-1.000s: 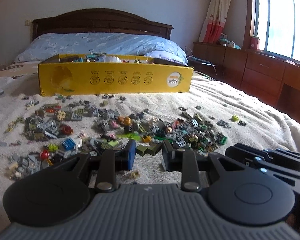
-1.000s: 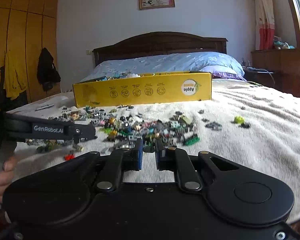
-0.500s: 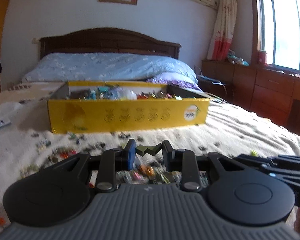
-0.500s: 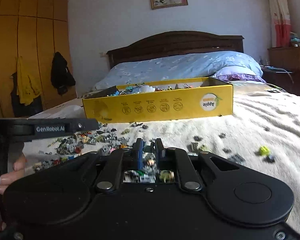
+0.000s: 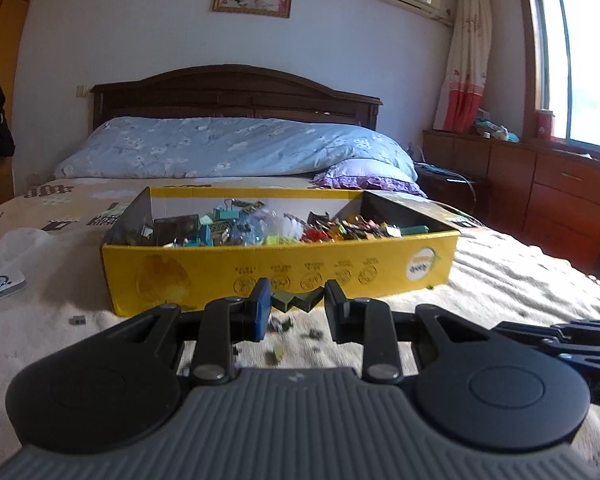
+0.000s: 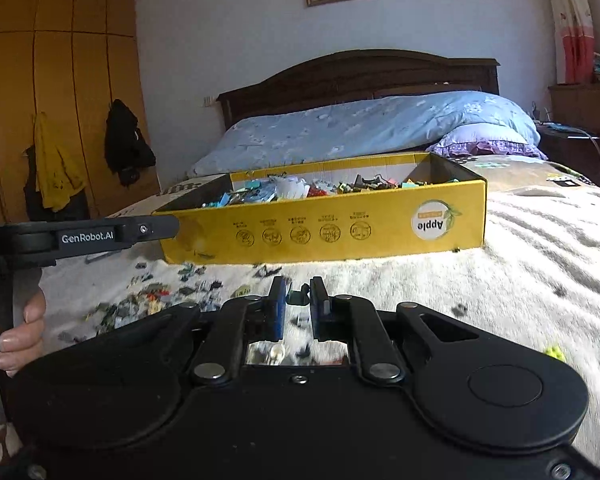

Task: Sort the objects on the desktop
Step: 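Carry the held bricks in both grippers over the yellow Apple box, then open both grippers over the yellow box to drop the bricks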

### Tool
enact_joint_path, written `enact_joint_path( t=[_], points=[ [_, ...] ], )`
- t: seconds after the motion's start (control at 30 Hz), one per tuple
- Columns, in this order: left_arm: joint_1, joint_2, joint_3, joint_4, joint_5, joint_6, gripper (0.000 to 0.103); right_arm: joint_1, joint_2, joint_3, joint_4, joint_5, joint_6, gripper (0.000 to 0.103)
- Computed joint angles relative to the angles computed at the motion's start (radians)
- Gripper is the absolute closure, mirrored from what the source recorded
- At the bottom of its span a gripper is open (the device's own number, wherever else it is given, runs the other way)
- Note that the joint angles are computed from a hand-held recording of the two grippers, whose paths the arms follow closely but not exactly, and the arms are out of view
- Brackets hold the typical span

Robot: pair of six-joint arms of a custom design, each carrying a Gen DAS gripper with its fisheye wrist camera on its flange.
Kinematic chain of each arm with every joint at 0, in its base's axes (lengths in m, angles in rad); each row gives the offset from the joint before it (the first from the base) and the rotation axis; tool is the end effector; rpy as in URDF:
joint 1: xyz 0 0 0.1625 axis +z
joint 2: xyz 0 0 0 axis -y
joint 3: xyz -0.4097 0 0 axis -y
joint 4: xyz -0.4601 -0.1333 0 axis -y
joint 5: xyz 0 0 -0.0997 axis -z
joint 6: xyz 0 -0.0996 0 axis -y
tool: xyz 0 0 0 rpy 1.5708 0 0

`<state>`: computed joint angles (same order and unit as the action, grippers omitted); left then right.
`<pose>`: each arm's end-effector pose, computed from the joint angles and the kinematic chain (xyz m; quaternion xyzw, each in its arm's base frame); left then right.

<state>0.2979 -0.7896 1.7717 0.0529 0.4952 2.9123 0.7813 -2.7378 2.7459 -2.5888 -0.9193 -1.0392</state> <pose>-0.3963 -0.3528 -0.0208 0.2953 0.7856 -0.5033 0.2059 -0.0080 -0.2808 0.3620 0.2569 -0.8034 0.5016 0.1921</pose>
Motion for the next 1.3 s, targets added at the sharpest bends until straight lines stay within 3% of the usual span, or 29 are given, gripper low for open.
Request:
enact_joint_path(
  t=[0.17,0.33,0.47,0.63,0.77,0.93,1.07,1.23,1.27,1.3],
  points=[
    [0.068,0.012,-0.057,-0.095,0.016,0.115,0.07,0.16,0.277,-0.086,-0.259,-0.13,0.103,0.091],
    [0.133,0.055,-0.139,-0.139,0.026,0.189,0.07,0.247,0.512,-0.168,-0.464,-0.194,0.182,0.091],
    [0.173,0.107,-0.211,-0.168,0.015,0.254,0.07,0.29,0.661,-0.241,-0.568,-0.216,0.239,0.091],
    [0.225,0.189,-0.337,-0.116,0.025,0.216,0.07,0.344,0.826,-0.36,-0.612,-0.279,0.333,0.091],
    [0.258,0.25,-0.425,-0.122,0.018,0.256,0.07,0.391,0.973,-0.473,-0.694,-0.34,0.414,0.091],
    [0.283,0.286,-0.46,-0.161,0.016,0.319,0.07,0.402,1.115,-0.581,-0.783,-0.377,0.47,0.091],
    [0.294,0.293,-0.451,-0.206,0.021,0.389,0.068,0.404,1.202,-0.639,-0.863,-0.428,0.464,0.091],
    [0.291,0.292,-0.431,-0.269,0.015,0.469,0.067,0.393,1.243,-0.67,-0.884,-0.44,0.435,0.09],
    [0.29,0.288,-0.424,-0.278,0.018,0.475,0.061,0.392,1.247,-0.673,-0.885,-0.441,0.435,0.09],
    [0.288,0.282,-0.412,-0.293,0.023,0.48,0.047,0.391,1.252,-0.675,-0.887,-0.438,0.437,0.088]
  ],
)
